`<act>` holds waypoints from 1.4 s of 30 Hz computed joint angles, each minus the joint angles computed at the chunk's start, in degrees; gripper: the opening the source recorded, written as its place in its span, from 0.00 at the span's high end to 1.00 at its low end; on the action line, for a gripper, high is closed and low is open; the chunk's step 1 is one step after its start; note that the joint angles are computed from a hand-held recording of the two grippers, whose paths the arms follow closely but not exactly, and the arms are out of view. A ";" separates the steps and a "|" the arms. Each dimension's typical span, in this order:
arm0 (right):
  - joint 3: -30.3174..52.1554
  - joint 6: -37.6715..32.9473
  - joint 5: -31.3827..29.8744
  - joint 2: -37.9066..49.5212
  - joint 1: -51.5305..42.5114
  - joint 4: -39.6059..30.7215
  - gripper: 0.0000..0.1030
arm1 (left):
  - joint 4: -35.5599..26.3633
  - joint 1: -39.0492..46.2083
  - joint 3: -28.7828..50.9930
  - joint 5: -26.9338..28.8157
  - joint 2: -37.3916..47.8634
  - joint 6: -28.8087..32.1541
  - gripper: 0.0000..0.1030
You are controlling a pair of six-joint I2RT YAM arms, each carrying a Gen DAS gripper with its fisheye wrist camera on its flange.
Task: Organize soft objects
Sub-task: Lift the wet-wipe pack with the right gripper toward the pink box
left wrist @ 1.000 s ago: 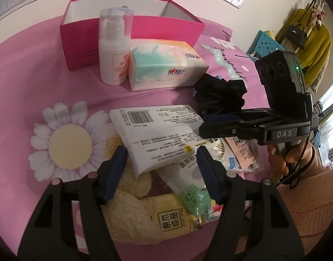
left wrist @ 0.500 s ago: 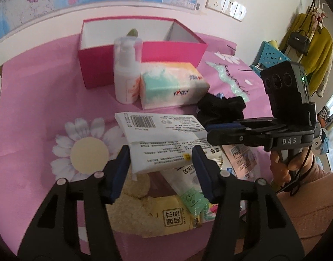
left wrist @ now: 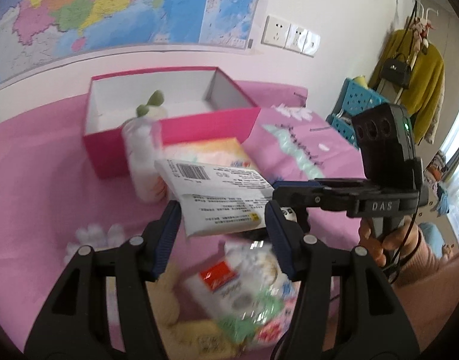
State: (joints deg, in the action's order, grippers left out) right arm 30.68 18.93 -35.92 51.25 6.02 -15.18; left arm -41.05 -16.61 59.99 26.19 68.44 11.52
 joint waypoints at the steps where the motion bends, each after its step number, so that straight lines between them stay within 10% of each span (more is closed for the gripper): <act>1: 0.50 -0.75 0.04 0.13 -1.02 -0.52 0.74 | 1.22 -0.92 0.79 -0.17 2.15 -1.21 0.42; 15: 2.90 -5.18 2.40 10.37 -9.02 4.42 0.74 | 4.97 -4.64 2.78 -0.81 17.04 -7.68 0.55; 19: 0.03 -6.44 5.18 2.52 -11.39 1.28 0.48 | 3.88 -5.01 2.59 -0.13 17.37 -6.11 0.54; 23: 0.12 -7.80 4.87 3.71 -12.01 -0.62 0.44 | 3.80 -6.74 3.92 -0.44 18.91 -5.94 0.54; 31: 1.18 -10.09 5.01 5.02 -9.37 -0.86 0.89 | 1.25 -8.27 6.58 -0.63 16.97 -6.39 0.62; 35: 3.98 -11.17 4.97 4.23 -6.86 -2.06 0.89 | 3.19 -11.30 6.79 -5.56 15.04 -6.94 0.62; 42: 3.19 -10.06 4.72 6.60 -14.83 -2.36 0.49 | 1.98 -11.07 7.25 -6.84 18.86 -6.08 0.61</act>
State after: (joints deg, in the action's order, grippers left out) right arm 33.88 8.87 -31.20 57.85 -8.81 -17.54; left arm -39.07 -27.68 67.24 19.36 87.30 5.44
